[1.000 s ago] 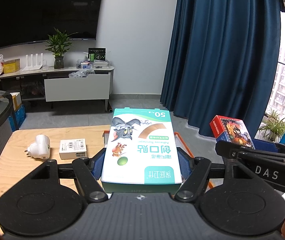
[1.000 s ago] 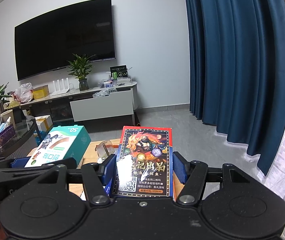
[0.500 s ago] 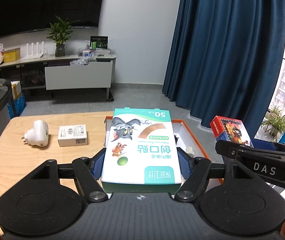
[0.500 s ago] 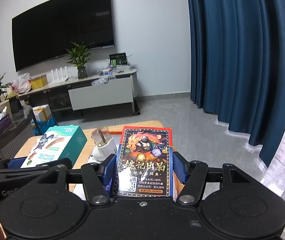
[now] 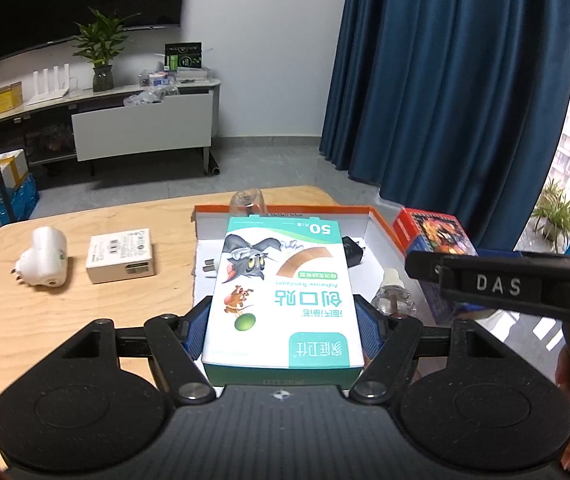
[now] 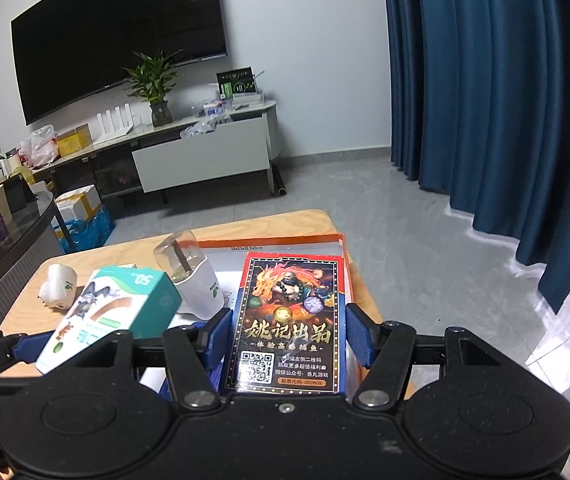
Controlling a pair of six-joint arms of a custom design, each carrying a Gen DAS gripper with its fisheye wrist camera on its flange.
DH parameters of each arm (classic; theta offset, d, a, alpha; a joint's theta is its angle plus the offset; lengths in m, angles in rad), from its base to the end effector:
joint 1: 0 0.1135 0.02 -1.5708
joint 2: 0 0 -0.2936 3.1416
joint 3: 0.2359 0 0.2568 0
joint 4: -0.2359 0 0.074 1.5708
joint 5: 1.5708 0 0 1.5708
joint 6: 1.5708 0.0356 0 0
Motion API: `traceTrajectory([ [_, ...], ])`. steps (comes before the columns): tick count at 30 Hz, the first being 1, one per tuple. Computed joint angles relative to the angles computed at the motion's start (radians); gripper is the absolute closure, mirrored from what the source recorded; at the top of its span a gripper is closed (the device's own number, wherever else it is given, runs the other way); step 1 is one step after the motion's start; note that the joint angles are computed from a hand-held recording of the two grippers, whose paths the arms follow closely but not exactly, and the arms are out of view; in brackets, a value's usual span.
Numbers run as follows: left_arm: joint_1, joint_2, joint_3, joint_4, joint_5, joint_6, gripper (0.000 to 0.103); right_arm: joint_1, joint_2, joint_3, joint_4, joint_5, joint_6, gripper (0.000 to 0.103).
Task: Organize rigid objects
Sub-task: 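Lower the teal box and card box into the white box and open both tools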
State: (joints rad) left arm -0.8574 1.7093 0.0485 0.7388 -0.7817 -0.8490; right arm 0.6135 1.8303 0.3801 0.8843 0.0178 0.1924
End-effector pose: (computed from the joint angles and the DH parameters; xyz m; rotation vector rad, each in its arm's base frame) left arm 0.1223 -0.1029 0.0711 -0.2891 2.1528 0.0379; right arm 0.2272 0.1592 0.0979 -0.4433 2.1250 0.4500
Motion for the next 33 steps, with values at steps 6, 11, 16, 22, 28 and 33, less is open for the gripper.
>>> traceTrajectory([
  [6,0.130,0.126,0.028,0.155,0.114,0.124,0.031,-0.033,0.073,0.101,-0.058,-0.038,-0.026,0.031],
  [11,0.171,0.154,0.063,0.169,0.157,0.177,0.031,-0.045,0.111,0.154,-0.101,-0.048,-0.035,0.030],
  [16,0.200,0.182,0.094,0.177,0.189,0.212,0.031,-0.046,0.133,0.169,-0.108,-0.043,-0.041,0.030],
  [22,0.235,0.203,0.106,0.192,0.221,0.233,0.031,-0.050,0.162,0.201,-0.125,-0.046,-0.041,0.030],
  [28,0.255,0.206,0.129,0.183,0.237,0.254,0.031,-0.050,0.173,0.220,-0.143,-0.047,-0.048,0.030],
  [33,0.294,0.250,0.150,0.244,0.278,0.287,0.031,-0.051,0.185,0.245,-0.165,-0.043,-0.055,0.029],
])
